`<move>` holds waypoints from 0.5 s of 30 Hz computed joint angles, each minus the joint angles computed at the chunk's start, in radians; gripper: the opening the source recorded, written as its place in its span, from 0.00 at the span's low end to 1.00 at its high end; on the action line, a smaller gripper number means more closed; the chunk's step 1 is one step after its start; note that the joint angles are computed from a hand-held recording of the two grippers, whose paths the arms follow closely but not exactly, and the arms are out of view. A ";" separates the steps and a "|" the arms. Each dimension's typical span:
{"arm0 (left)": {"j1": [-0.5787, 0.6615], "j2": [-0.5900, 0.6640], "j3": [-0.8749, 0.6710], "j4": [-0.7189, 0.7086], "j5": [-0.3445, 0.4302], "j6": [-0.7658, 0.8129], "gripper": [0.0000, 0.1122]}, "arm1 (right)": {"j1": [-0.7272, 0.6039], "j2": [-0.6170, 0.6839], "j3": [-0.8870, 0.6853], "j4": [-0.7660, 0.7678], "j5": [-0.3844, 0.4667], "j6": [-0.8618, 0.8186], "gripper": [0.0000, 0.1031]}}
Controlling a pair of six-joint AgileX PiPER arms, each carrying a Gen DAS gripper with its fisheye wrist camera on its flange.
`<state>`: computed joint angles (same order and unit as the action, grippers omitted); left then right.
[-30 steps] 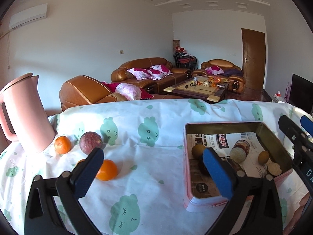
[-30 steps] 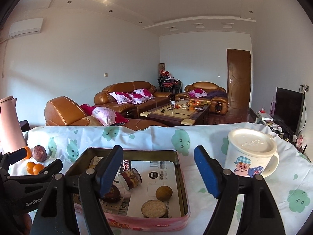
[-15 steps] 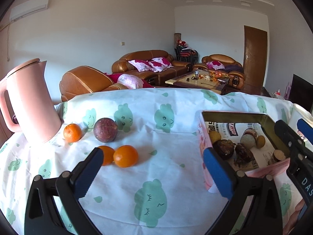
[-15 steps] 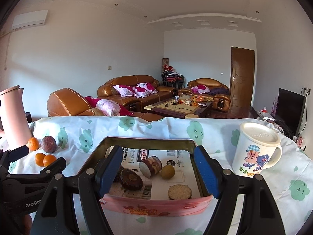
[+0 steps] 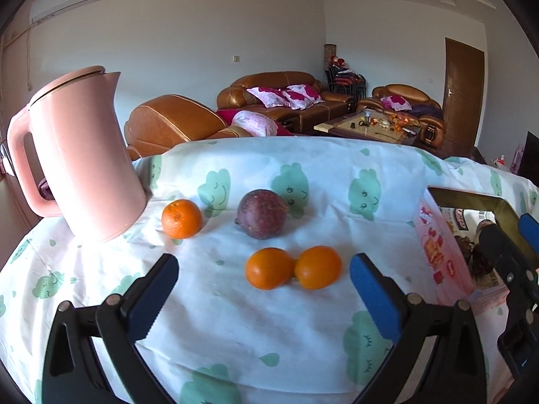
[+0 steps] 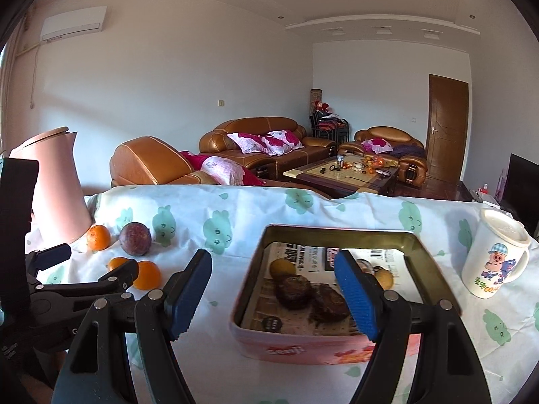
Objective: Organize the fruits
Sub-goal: 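Withdraw both grippers from the tin toward the oranges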
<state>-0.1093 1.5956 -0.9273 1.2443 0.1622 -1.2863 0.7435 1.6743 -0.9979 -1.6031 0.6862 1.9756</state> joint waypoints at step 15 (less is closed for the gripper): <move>0.235 0.134 -0.175 -0.650 0.067 0.697 0.92 | 0.005 0.247 -0.383 0.484 -0.123 -0.644 0.74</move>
<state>0.1262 1.7294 -1.1023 0.5939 0.2291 -0.5897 0.7487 1.9215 -1.3804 -1.1188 0.5630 1.3312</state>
